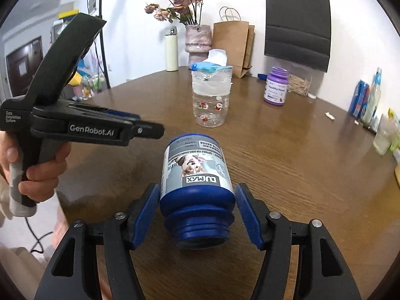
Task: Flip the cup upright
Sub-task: 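Close the left gripper around the bottle body while the right gripper steadies it, then lift and rotate the bottle with the left gripper until the cap points up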
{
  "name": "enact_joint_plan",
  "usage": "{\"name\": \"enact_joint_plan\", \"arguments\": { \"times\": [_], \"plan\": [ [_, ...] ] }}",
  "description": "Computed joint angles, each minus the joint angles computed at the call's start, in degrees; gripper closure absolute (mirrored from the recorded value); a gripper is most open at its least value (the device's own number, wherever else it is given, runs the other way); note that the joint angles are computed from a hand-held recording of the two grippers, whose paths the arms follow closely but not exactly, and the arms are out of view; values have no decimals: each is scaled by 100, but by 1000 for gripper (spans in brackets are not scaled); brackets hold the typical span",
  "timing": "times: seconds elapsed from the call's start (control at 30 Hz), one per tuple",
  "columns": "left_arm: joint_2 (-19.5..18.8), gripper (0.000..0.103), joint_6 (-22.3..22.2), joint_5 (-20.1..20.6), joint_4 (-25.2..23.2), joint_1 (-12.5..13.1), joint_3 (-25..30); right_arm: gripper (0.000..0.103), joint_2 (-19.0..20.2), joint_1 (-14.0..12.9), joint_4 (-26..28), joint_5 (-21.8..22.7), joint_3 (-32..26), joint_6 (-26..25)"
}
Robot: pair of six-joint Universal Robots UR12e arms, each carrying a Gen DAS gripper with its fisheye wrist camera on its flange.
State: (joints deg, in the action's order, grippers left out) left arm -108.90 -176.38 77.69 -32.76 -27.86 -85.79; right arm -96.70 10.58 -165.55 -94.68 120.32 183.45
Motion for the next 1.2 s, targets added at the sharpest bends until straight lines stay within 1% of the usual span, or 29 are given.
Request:
{"name": "enact_joint_plan", "arguments": {
  "times": [0.07, 0.1, 0.13, 0.17, 0.2, 0.23, 0.27, 0.3, 0.33, 0.37, 0.43, 0.53, 0.6, 0.67, 0.77, 0.8, 0.83, 0.87, 0.9, 0.93, 0.97, 1.0, 1.03, 1.07, 1.1, 1.13, 1.17, 1.2],
  "plan": [
    [-38, 49, -56, -115, 46, -17, 92, 35, -23, -41, -41, 217, 25, -52],
    [-67, 45, -94, -210, 27, -33, 158, 35, -21, -39, -40, 282, 23, -90],
    [-103, 37, -110, -314, -16, -45, 230, 35, -10, -32, -36, 333, 18, -138],
    [-130, 34, -111, -388, -58, -63, 276, 35, 5, -14, -28, 375, 13, -185],
    [-156, 33, -99, -406, -116, -88, 322, 35, 24, 1, -53, 379, 6, -232],
    [-191, 33, -19, -324, -241, -137, 384, 35, 36, 15, -62, 355, -1, -261],
    [-224, 33, 139, -138, -365, -205, 434, 35, 48, 21, -57, 324, -15, -302],
    [-236, 34, 220, -54, -375, -235, 436, 35, 49, 35, -68, 264, -16, -326],
    [-235, 35, 264, 5, -234, -257, 384, 33, 38, 52, -80, 187, -3, -332],
    [-231, 35, 267, 48, -137, -265, 349, 28, 16, 77, -63, 61, 9, -326],
    [-230, 37, 219, 101, -86, -262, 321, 25, -18, 71, -77, -141, 51, -302],
    [-224, 37, 97, 200, -143, -239, 318, 25, -106, -2, -6, -324, 118, -94],
    [-186, 37, 71, 230, -123, -219, 265, 25, -169, -32, 43, -500, 166, 149],
    [-141, 37, 117, 267, -136, -219, 216, 25, -189, -108, 76, -493, 176, 423],
    [-76, 36, 371, 298, -39, -230, 143, 25, -149, -139, 93, -573, 147, 724],
    [-41, 35, 467, 212, 32, -211, 114, 25, -118, -138, 139, -649, 115, 834],
    [3, 31, 596, -12, 62, -170, 97, 25, -109, -151, 152, -694, 107, 932],
    [38, 28, 782, -341, -59, -118, 130, 25, -110, -184, 107, -727, 118, 1094],
    [51, 22, 956, -592, -237, -85, 185, 25, -136, -223, 62, -723, 148, 1250],
    [45, 17, 1286, -914, -628, -58, 307, 25, -181, -285, 13, -679, 190, 1401],
    [13, 16, 1661, -1112, -1085, -63, 459, 25, -243, -337, -59, -691, 246, 1555],
    [-40, 16, 1977, -1153, -1508, -101, 619, 25, -295, -380, -115, -758, 286, 1694],
    [-126, 16, 2236, -1019, -1935, -178, 814, 25, -342, -407, -126, -805, 317, 1788],
    [-226, 17, 2376, -778, -2283, -269, 999, 25, -400, -453, -107, -812, 342, 1871],
    [-331, 27, 2485, -484, -2621, -367, 1185, 25, -454, -491, -81, -799, 366, 1913],
    [-432, 43, 2609, -97, -2848, -480, 1339, 25, -516, -523, -50, -800, 394, 1949],
    [-536, 43, 2733, 69, -3208, -546, 1524, 25, -566, -537, -23, -815, 414, 1970],
    [-643, 43, 2808, 119, -3617, -581, 1724, 25, -597, -543, 4, -819, 423, 1962]
  ]
}}
